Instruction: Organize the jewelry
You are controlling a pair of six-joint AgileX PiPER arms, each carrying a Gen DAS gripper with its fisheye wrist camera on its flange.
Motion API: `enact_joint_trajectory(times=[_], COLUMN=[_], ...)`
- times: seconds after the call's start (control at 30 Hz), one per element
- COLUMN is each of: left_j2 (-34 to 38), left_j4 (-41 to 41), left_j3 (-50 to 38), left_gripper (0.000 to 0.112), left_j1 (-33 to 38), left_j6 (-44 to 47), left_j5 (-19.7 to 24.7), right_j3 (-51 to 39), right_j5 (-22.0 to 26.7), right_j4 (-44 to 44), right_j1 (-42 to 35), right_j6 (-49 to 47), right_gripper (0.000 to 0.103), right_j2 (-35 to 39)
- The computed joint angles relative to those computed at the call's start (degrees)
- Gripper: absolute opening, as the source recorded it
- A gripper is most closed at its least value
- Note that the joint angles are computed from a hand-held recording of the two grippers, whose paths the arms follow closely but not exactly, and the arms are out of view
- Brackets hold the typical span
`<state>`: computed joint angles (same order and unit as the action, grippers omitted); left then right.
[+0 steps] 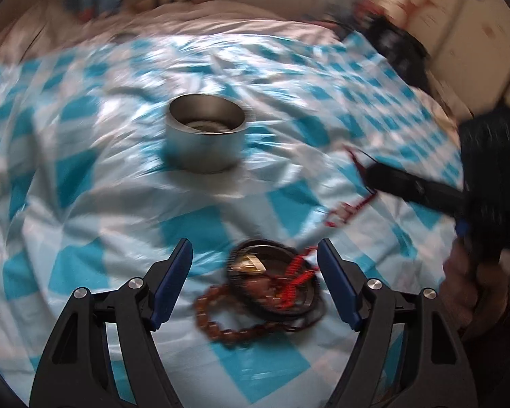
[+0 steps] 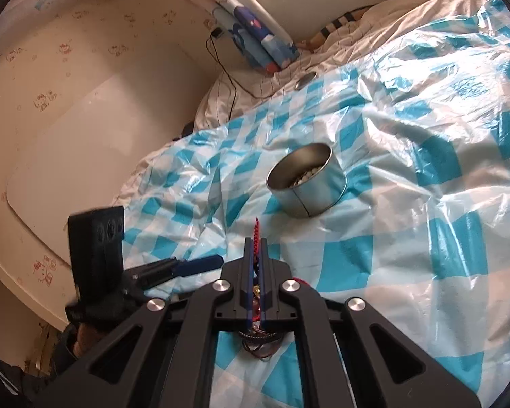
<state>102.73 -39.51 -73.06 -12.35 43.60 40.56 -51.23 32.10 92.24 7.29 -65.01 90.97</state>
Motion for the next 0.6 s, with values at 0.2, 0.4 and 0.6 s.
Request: enact_joint_trajectory(times=[0.2,0.4,0.6], left_j2=[-2.2,-1.2,0.2], left_j4=[9.4,10.0,11.4], left_j3=[4.5,5.0,3.4], left_gripper=[0.072,0.07,0.015], left_j1=[-9.4,-11.8,-10.4], left_j6=[0.1,-2.5,-5.7], left_j5=[-7.7,-10.1,-8.6], right_j3=[1.0,1.4,1.3], right_j5=[1.3,1.7,2.0], right_j4=[-0.2,-0.3,-0.7], right_j1=[-1.8,-2.1,-2.4], right_j6=[0.4,0.4,1.2], right_gripper=[0.003,0.003,0.003], right_j2=[-0.4,-0.7,-0.5])
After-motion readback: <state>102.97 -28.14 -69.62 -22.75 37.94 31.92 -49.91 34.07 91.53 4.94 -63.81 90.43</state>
